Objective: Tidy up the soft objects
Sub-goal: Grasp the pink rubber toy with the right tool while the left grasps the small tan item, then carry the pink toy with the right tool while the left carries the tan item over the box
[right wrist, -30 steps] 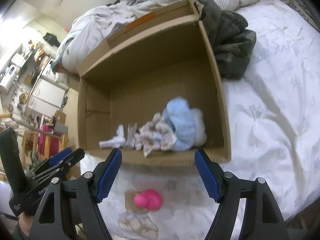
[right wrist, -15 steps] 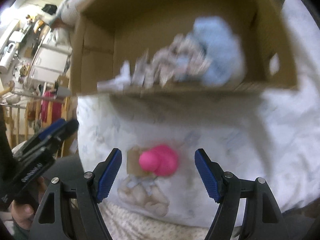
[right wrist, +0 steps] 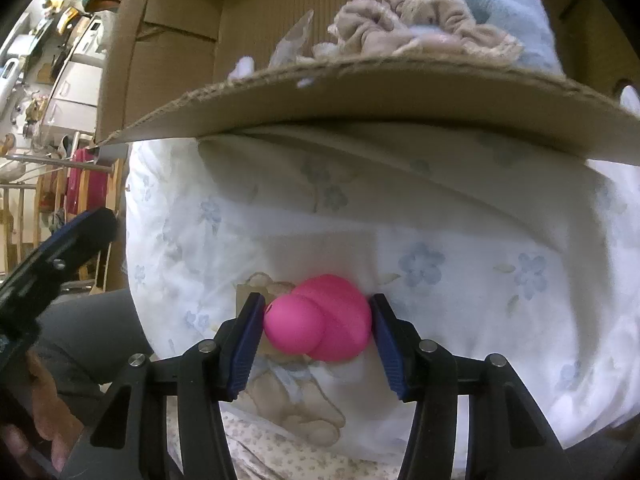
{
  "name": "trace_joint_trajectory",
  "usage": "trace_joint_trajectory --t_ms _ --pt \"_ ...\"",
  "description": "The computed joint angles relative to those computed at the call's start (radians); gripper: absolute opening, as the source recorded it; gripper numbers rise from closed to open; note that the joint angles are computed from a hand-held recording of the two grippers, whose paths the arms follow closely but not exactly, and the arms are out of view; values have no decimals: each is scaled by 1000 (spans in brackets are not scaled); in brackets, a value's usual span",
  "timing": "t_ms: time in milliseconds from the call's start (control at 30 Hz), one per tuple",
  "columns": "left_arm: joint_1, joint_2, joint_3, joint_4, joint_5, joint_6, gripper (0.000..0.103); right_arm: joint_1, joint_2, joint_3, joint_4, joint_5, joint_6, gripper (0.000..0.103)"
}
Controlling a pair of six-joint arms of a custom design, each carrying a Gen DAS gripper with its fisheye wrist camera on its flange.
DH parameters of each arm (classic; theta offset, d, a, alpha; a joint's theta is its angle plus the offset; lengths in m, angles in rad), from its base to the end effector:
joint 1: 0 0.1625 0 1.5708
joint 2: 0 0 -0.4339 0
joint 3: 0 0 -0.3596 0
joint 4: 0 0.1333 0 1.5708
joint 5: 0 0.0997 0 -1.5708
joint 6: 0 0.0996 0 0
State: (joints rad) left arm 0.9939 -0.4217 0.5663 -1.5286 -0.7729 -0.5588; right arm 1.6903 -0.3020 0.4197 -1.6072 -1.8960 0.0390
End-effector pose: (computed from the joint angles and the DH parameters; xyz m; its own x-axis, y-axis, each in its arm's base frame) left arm -0.2849 -0.8130 0.2014 -0.7189 -0.0193 -0.6949 0.1826 0.9593 -0.2155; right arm 0.2036 -0.8448 0.1472 -0.9417 -0.1000 0.3214 -0.0822 0.9942 0.0687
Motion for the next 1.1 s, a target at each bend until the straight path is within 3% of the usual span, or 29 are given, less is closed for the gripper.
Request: trace_joint_trajectory --t_ms 167,367,600,667,700,767,833,900,1100 --pt "7 7 14 8 -59 -25 56 -3 -42 44 -73 1 -9 56" --pt "18 55 -18 70 -152 -51 56 -14 -150 192 -248 0 14 56" --pt "30 126 -112 164 -228 -77 53 -33 -178 214 -277 10 32 56" --pt "33 157 -163 217 -232 -89 44 -36 -180 211 -273 12 28 56" --pt "34 172 -187 239 -231 -87 32 -35 -179 213 -273 13 28 56" --pt "34 182 -200 236 -241 -67 27 -32 -173 212 -277 12 26 56" --pt "31 174 -180 210 -241 -51 15 -30 -171 206 -272 11 19 56" --pt "28 176 -184 208 -240 -36 10 -29 -167 202 -267 11 15 56" --pt "14 110 -67 99 -217 -25 9 -27 -163 194 -256 26 10 56"
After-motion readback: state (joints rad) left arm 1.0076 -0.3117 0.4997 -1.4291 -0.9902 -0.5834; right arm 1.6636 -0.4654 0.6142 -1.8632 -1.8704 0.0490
